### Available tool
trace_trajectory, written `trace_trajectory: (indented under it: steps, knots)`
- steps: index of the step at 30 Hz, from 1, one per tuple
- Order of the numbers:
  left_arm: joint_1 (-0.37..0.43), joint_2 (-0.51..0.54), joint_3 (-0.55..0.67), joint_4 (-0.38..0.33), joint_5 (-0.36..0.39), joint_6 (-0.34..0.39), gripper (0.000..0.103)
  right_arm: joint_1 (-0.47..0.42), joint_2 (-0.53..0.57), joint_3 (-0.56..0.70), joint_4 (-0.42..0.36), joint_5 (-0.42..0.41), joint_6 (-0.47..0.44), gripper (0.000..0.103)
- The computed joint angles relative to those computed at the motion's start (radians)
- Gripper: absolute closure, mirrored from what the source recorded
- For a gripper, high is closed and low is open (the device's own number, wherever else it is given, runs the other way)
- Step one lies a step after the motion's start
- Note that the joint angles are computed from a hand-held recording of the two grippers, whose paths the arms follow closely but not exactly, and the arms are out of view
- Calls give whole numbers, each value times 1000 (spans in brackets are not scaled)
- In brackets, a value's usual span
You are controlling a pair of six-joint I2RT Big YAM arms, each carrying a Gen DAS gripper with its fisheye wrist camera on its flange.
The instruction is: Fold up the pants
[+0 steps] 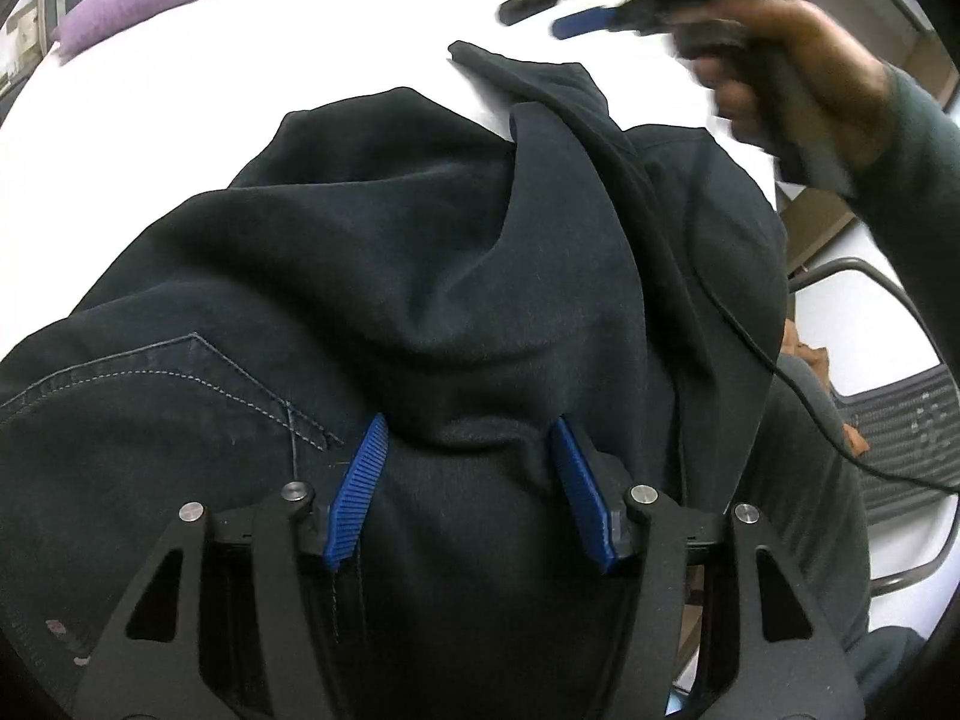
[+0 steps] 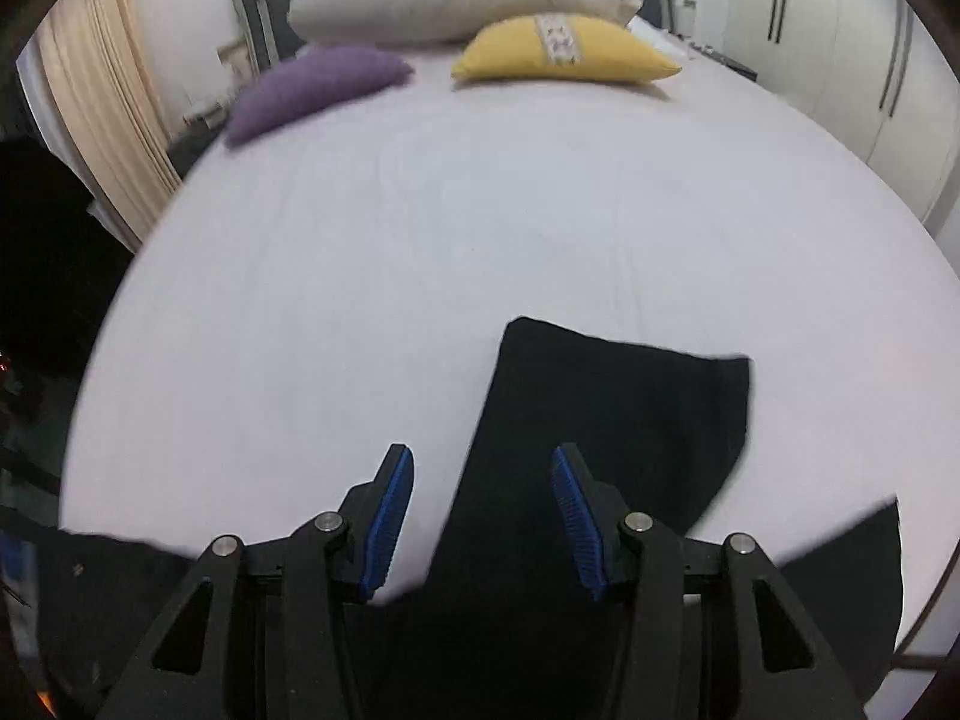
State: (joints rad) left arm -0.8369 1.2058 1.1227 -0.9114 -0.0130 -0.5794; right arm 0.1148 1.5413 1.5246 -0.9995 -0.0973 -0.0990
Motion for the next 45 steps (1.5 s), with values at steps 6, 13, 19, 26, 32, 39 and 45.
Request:
trace_trajectory:
  steps: [6, 13, 19, 26, 32, 39, 45]
  knots:
    - [5, -29, -54, 47, 8, -2, 48, 29, 165, 110, -56, 155, 46, 51]
    - [8, -57, -88, 64, 9, -1, 48, 12, 218, 132, -59, 184, 64, 50]
    - [8, -40, -70, 58, 4, -4, 48, -22, 204, 132, -65, 134, 57, 95]
    - [-2, -29, -58, 49, -6, -16, 47, -130, 58, 24, 41, 0, 110, 97]
    - [-2, -26, -51, 45, -11, -45, 47, -334, -150, -162, 167, -239, 232, 97]
    - [1, -7, -27, 35, -8, -82, 39, -738, -313, -373, 286, -548, 395, 97]
    - [7, 8, -4, 36, 3, -150, 33, -945, -293, -537, 380, -722, 510, 97]
